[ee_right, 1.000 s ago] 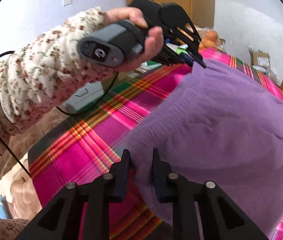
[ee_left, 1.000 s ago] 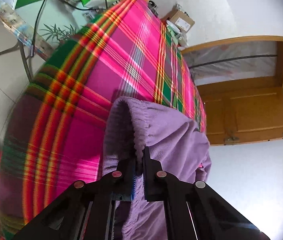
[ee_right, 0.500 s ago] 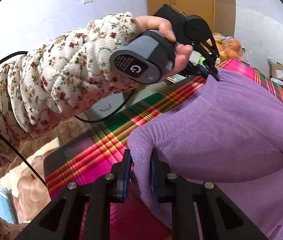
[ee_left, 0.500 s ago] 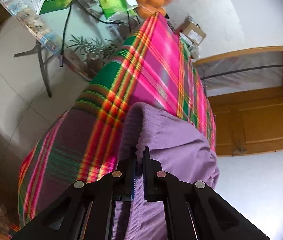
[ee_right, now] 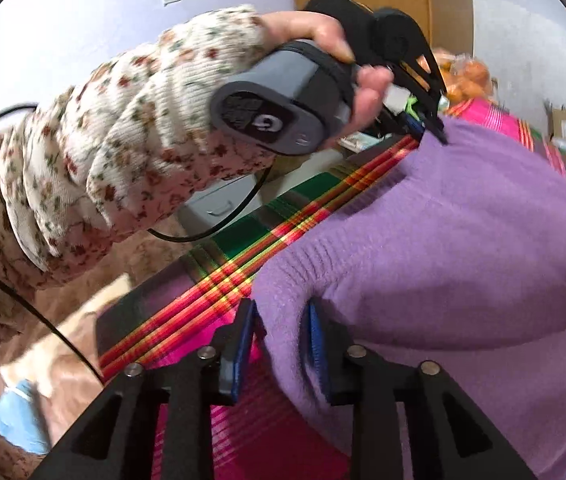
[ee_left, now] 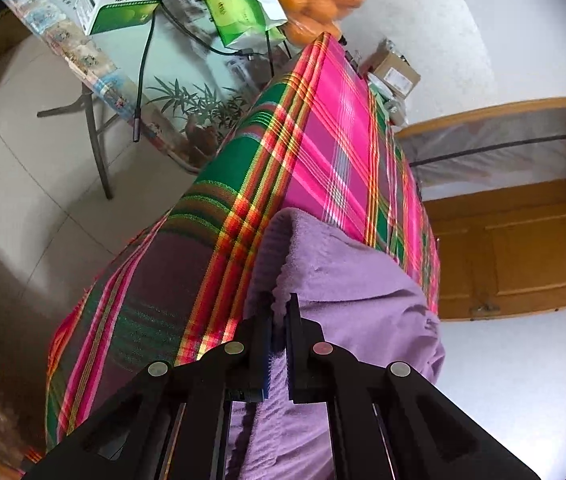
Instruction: Fold clothes
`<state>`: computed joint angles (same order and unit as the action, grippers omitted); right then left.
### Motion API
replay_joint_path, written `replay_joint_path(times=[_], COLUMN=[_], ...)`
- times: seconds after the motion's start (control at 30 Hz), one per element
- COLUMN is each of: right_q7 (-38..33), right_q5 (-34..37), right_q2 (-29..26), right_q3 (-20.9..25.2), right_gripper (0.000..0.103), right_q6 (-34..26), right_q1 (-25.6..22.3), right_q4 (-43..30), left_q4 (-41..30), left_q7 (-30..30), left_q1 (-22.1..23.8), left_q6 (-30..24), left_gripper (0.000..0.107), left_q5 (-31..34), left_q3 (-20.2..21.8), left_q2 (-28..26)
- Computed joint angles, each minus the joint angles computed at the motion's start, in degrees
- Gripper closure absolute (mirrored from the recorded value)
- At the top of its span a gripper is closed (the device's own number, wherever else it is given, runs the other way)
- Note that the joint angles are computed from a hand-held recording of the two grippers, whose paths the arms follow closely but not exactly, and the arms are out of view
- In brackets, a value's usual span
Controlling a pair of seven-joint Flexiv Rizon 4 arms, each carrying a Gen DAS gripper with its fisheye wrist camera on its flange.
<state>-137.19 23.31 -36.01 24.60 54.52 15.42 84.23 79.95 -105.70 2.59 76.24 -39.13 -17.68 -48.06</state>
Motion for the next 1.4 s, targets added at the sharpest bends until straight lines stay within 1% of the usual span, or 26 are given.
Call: replay_joint_path(times=[0.07,0.13,0.2,0.27,0.33,0.4,0.5,0.53,0.6,0.63,0.67,0.7,0.77,0.83,0.87,0.9,1.03,1.2,1.3,1.4], right_q7=[0.0,-0.9,-1.3,-0.1,3.1,7.0,14.5,17.5,21.7,23.2,24.7,26.5,30.5,34.0,35.2,36.1,37.1,36.7,35.2,34.1], right_q5=[1.0,2.9,4.2,4.3,3.3,2.8,1.1,0.1,-1.3,-1.7,-2.1,-2.9,-4.9,-6.2,-6.3,-6.6,-8.7,-11.8,-12.2,-12.9], right_q2=[0.4,1.1,2.0,2.6,2.1,2.2,3.0,3.0,3.7,4.1,4.3,4.2,3.9,2.9,2.4,1.9,1.3,-0.5,-0.8,-1.6], right_q3=[0.4,0.7,0.2,-1.2,-3.3,-5.0,-8.4,-9.9,-11.7,-12.2,-12.7,-13.7,-16.1,-17.1,-16.9,-16.7,-15.0,-12.3,-10.6,-10.4], right_gripper=[0.074,0.073,0.073,0.072,0.072,0.072,0.072,0.072,0.072,0.072,0.072,0.072,0.072,0.071,0.069,0.067,0.066,0.066,0.066,0.066], right_q6=[-1.1,-0.5,0.9,3.6,5.1,6.8,11.4,13.2,15.8,16.9,17.9,18.8,20.1,20.2,20.1,19.9,20.8,20.0,19.0,18.0], right_q1=[-1.1,-2.7,-3.7,-3.7,-3.9,-5.0,-6.4,-6.7,-8.0,-9.0,-10.1,-10.9,-12.0,-13.3,-14.5,-15.6,-19.6,-22.9,-24.8,-25.0], right_q4=[-0.2,0.2,0.8,1.5,0.4,0.4,2.3,2.7,4.2,5.0,5.5,5.6,5.8,4.8,4.1,3.5,3.9,2.6,2.5,1.4], left_q4=[1.0,2.9,5.0,7.9,9.7,11.4,14.1,14.5,14.9,14.5,14.1,13.5,11.2,8.0,6.5,4.8,-2.8,-13.1,-18.1,-21.9], left_q7=[0.9,1.6,2.5,3.1,2.7,2.1,2.7,2.8,2.2,1.3,0.2,-0.8,-2.3,-2.9,-2.8,-2.1,1.7,2.8,2.9,3.1], left_q1=[0.7,1.4,1.9,2.1,1.5,0.2,-0.3,-0.8,-3.1,-5.3,-7.6,-9.7,-13.9,-17.3,-18.4,-18.8,-20.4,-24.0,-26.1,-27.1], left_q6=[0.7,2.3,3.9,5.6,6.6,7.1,9.8,9.9,9.1,8.5,7.7,6.9,3.3,-0.6,-2.3,-4.1,-10.7,-16.8,-20.5,-23.4], left_gripper=[0.101,0.101,0.1,0.099,0.098,0.091,0.09,0.09,0.089,0.085,0.079,0.076,0.075,0.075,0.074,0.074,0.074,0.074,0.074,0.074], left_q5=[-0.8,-2.1,-2.8,-3.2,-2.7,-1.5,-0.4,0.3,2.6,4.4,6.4,8.5,13.6,18.8,20.8,22.2,25.5,29.3,32.0,33.4], left_q3=[-1.6,-3.0,-4.0,-4.6,-3.8,-2.2,-2.9,-2.7,-0.7,1.7,4.2,6.5,11.3,14.2,14.7,14.3,12.5,13.9,15.5,15.7], left_q2=[0.3,1.2,2.5,4.5,6.2,8.2,10.4,10.9,12.0,12.3,12.6,12.7,12.5,11.5,10.8,9.8,5.3,0.3,-1.8,-3.9])
